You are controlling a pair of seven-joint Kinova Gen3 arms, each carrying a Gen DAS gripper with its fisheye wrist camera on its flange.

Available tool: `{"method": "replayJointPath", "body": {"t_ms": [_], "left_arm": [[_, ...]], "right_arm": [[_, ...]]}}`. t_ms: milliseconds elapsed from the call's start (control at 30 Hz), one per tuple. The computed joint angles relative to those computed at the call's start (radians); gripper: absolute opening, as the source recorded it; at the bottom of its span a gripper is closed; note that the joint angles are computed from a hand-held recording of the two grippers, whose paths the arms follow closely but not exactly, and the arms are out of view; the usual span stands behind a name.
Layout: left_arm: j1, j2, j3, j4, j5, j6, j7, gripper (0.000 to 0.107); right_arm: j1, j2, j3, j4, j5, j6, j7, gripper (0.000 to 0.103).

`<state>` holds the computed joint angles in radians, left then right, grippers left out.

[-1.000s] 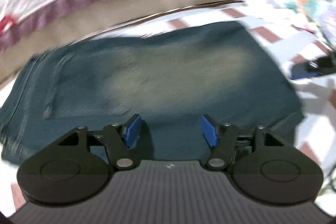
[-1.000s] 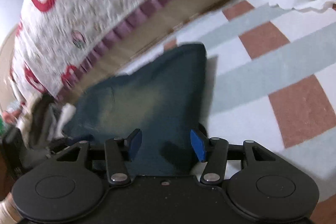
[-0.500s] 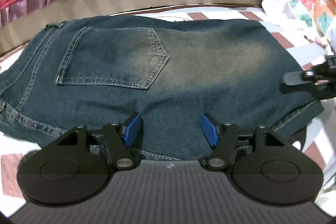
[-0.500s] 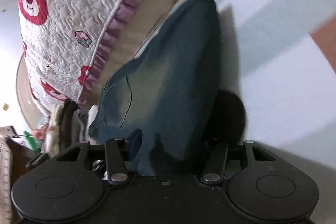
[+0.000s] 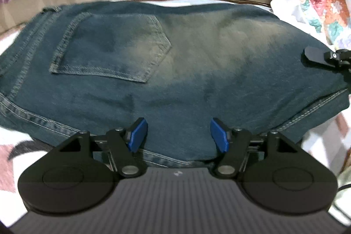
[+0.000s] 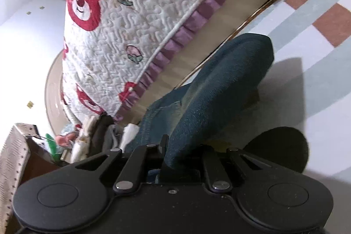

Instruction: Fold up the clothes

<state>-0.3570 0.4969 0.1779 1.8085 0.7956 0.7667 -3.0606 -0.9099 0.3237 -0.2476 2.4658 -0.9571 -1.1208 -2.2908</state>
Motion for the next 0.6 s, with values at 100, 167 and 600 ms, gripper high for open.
{"method": "replayJointPath", "body": {"t_ms": [100,167,600], "left_arm": [[0.025,0.005,-0.018,-0.031,-0.045,0.055,0.076,0.063],[0.038,-0.008,-0.017,-0.023,-0.065,0.052,0.082,0.063],[0.100,-0.062,-0.024,0.006,-0.146,0.112,0.110,0.062]], "right_arm": [[-0.007,0.006,-0.005,0.012,0.019,-0.037,-0.031,0.013],[-0.011,0.012,-0.007,0.014,0.029,-0.058,-0.044,0.013],[-0.118,0.020,-0.052,0.091,-0.106,-0.215,-0.161,0.013]]}}
